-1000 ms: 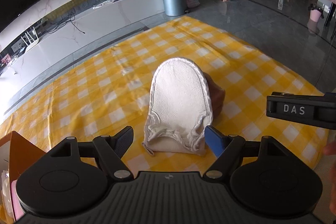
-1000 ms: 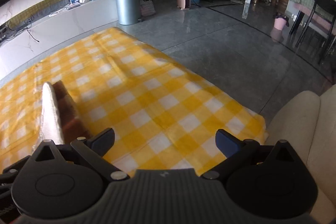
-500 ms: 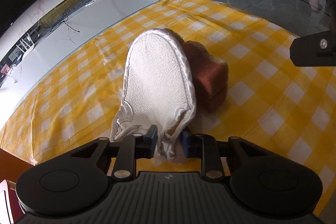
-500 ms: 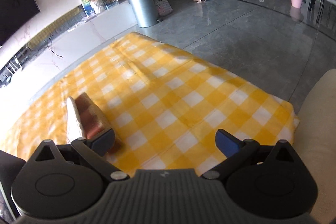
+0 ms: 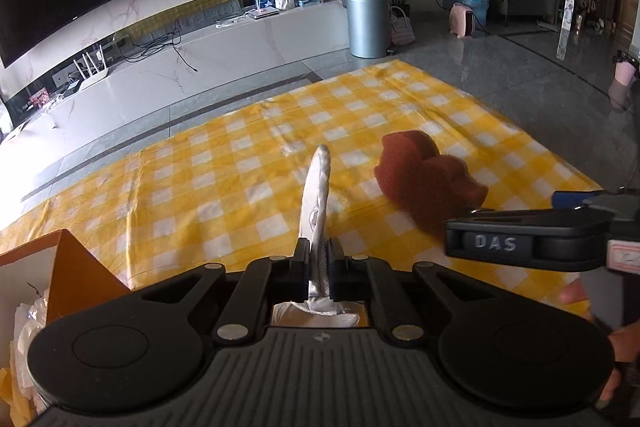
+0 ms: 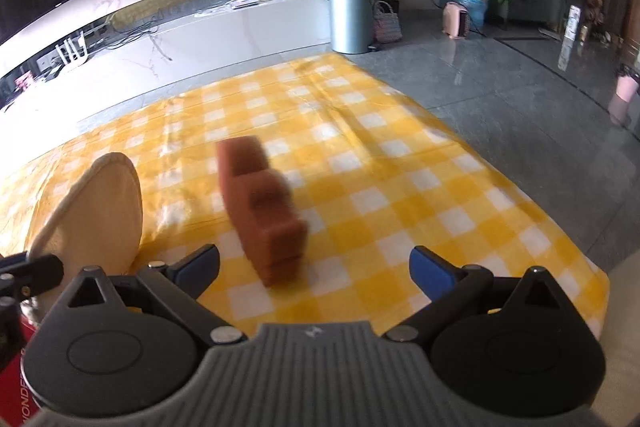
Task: Organize soft objects
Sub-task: 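Grasp the orange sponge with the right tool while the left tool reopens over the slipper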
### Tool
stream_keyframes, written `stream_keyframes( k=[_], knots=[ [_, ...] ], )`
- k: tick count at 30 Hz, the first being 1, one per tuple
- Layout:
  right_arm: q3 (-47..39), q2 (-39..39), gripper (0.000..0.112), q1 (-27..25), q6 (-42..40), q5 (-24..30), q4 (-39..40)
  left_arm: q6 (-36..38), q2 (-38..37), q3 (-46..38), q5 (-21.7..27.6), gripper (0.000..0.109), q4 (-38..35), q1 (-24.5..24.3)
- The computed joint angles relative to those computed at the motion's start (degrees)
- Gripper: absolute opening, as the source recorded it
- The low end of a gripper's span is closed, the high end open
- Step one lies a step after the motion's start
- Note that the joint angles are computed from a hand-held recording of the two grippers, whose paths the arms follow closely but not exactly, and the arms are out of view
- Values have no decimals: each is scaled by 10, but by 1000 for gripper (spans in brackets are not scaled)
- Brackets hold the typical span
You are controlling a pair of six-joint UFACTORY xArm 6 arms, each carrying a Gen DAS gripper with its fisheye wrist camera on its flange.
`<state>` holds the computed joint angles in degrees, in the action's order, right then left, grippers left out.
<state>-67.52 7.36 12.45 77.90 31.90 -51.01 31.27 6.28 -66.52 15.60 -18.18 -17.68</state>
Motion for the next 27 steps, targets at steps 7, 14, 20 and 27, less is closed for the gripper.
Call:
stream_keyframes(
  k=[7,14,20,27],
  knots=[
    [-86,95,97,-9,-9,-19,-13,60,-46,5,44,9,-53,21],
    [-118,122,63,6,-51,49,11,133,-92,31,42,7,-121,30],
    [-88,97,23,-3,-26,20,18,191,-114,41,32,2,-184,27],
    [-75,85,19,-5,-9,-1,8,192,-72,9,108,4,-113,31]
  ],
)
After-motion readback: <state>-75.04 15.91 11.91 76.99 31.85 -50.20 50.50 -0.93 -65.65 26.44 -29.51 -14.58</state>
